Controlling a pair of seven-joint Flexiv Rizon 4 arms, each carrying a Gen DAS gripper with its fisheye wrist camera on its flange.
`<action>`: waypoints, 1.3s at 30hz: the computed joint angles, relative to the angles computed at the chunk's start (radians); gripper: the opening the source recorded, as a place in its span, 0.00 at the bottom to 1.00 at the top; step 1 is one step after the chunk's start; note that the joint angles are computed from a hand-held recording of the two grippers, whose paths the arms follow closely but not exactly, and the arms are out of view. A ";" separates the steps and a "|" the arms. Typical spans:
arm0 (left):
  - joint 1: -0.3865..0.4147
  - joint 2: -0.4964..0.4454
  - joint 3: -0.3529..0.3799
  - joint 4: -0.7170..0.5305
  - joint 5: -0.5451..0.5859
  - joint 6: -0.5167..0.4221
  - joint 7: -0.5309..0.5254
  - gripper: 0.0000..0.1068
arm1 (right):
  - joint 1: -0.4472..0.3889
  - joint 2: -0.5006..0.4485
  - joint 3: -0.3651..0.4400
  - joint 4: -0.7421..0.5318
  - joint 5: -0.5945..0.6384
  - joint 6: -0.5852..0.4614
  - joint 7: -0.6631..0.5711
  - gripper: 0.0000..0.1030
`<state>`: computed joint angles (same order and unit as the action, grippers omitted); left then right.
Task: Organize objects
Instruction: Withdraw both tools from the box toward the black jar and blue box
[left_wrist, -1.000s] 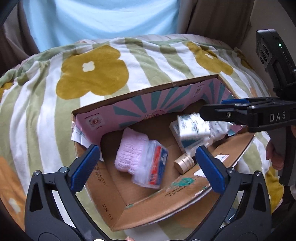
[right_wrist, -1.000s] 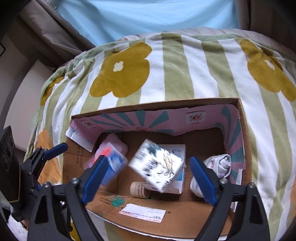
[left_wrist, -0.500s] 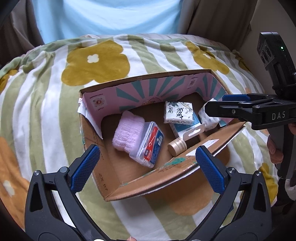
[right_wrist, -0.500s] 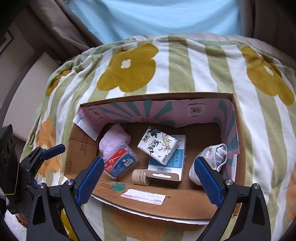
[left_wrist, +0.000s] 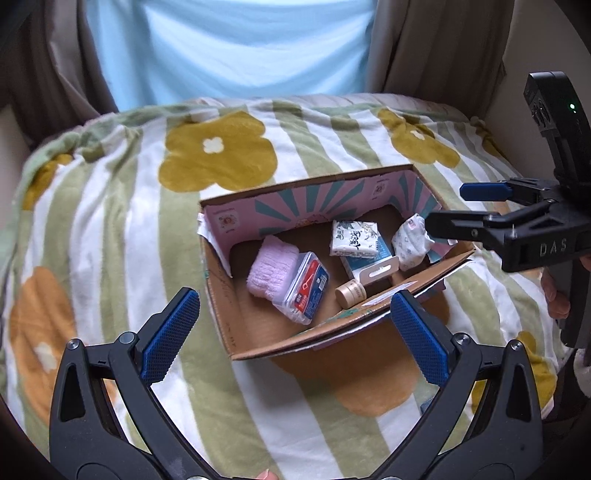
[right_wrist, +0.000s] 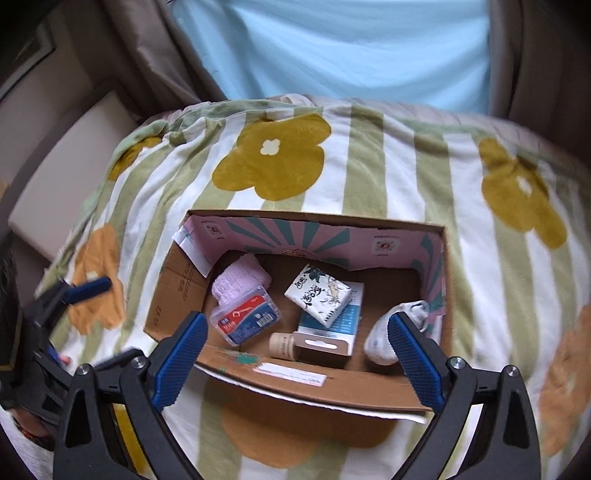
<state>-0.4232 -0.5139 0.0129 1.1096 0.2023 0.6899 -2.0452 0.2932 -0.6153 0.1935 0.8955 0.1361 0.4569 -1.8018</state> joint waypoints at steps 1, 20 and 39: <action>-0.014 0.014 0.009 0.005 0.018 -0.001 -0.017 0.96 | -0.002 0.025 0.002 0.035 -0.004 0.022 -0.022 0.95; -0.163 0.281 -0.070 0.290 0.296 -0.065 -0.486 0.96 | -0.099 0.363 0.026 0.443 0.144 0.070 -0.271 0.95; -0.279 0.137 -0.104 0.454 0.321 0.098 -0.768 0.84 | -0.099 0.454 -0.006 0.844 0.133 0.223 -0.363 0.93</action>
